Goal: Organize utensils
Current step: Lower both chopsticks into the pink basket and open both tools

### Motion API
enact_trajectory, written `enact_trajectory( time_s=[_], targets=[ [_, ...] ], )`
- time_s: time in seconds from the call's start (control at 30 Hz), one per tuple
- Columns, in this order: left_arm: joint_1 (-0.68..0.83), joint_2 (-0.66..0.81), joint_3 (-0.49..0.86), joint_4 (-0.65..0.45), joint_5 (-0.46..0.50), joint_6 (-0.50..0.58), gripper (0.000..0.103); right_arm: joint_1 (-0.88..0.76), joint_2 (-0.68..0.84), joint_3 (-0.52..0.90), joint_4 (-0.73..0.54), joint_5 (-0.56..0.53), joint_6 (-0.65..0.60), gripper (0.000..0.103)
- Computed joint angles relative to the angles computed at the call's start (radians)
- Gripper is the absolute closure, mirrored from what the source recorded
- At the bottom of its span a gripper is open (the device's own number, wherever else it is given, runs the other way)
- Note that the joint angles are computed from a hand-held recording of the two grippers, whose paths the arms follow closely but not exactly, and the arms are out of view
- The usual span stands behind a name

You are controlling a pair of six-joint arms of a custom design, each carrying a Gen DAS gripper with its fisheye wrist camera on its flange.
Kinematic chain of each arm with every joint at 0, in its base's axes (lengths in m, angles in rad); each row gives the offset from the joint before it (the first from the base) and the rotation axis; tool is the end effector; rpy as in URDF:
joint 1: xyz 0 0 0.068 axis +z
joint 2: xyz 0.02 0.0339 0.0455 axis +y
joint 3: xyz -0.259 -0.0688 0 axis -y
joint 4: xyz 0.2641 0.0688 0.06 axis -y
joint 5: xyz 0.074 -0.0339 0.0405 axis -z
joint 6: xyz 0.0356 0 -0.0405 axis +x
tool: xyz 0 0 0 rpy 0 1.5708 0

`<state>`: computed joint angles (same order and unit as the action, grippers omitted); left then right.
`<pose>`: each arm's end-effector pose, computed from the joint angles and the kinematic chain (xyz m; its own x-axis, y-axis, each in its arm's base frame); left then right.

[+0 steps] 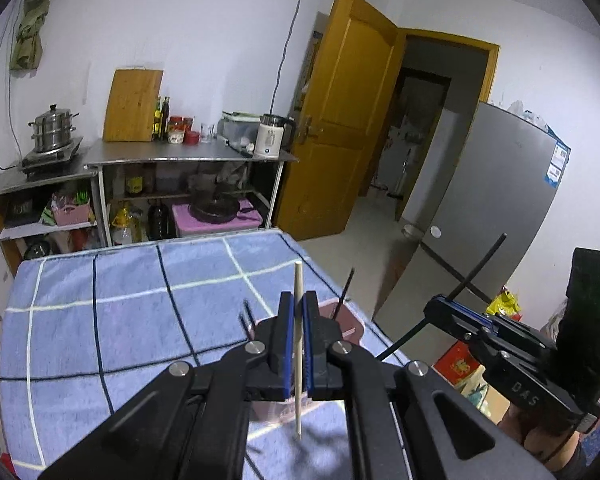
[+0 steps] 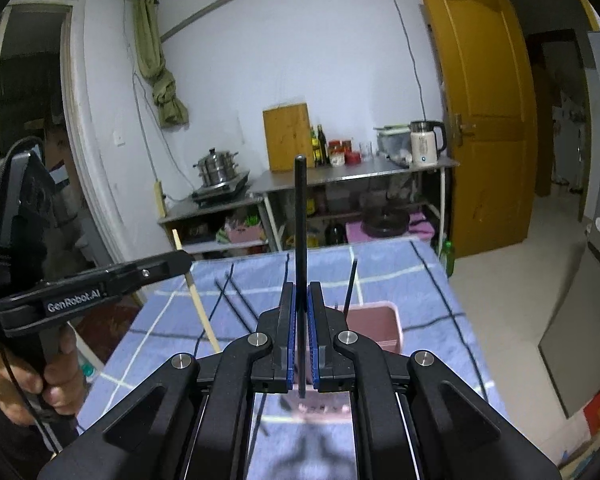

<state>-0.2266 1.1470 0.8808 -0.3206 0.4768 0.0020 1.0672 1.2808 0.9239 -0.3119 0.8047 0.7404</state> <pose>0.2614 -0.0770 0.2795 -0.5384 0.1260 -0.8332 0.5731 0.7796 -0.2524 0.1633 0.2432 0.2644 -0.4465 0.1589 -0.8806 -0.0450 0.9789 0.1994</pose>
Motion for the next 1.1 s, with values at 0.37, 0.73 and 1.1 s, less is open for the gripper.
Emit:
enact_trajectory(
  time_s=[0.37, 0.73, 1.1],
  targets=[
    [-0.067, 0.152, 0.073, 0.125, -0.074, -0.032, 0.098, -0.113, 0.046, -0.013, 0.103, -0.104, -0.055, 0.098],
    [-0.098, 0.253, 0.017, 0.248, -0.120, -0.022, 0.098, -0.175, 0.127, -0.054, 0.183, -0.185, -0.050, 0.098],
    [-0.097, 0.225, -0.036, 0.253, -0.135, 0.017, 0.098, -0.197, 0.219, -0.072, 0.221, -0.246, -0.007, 0.097]
  ],
)
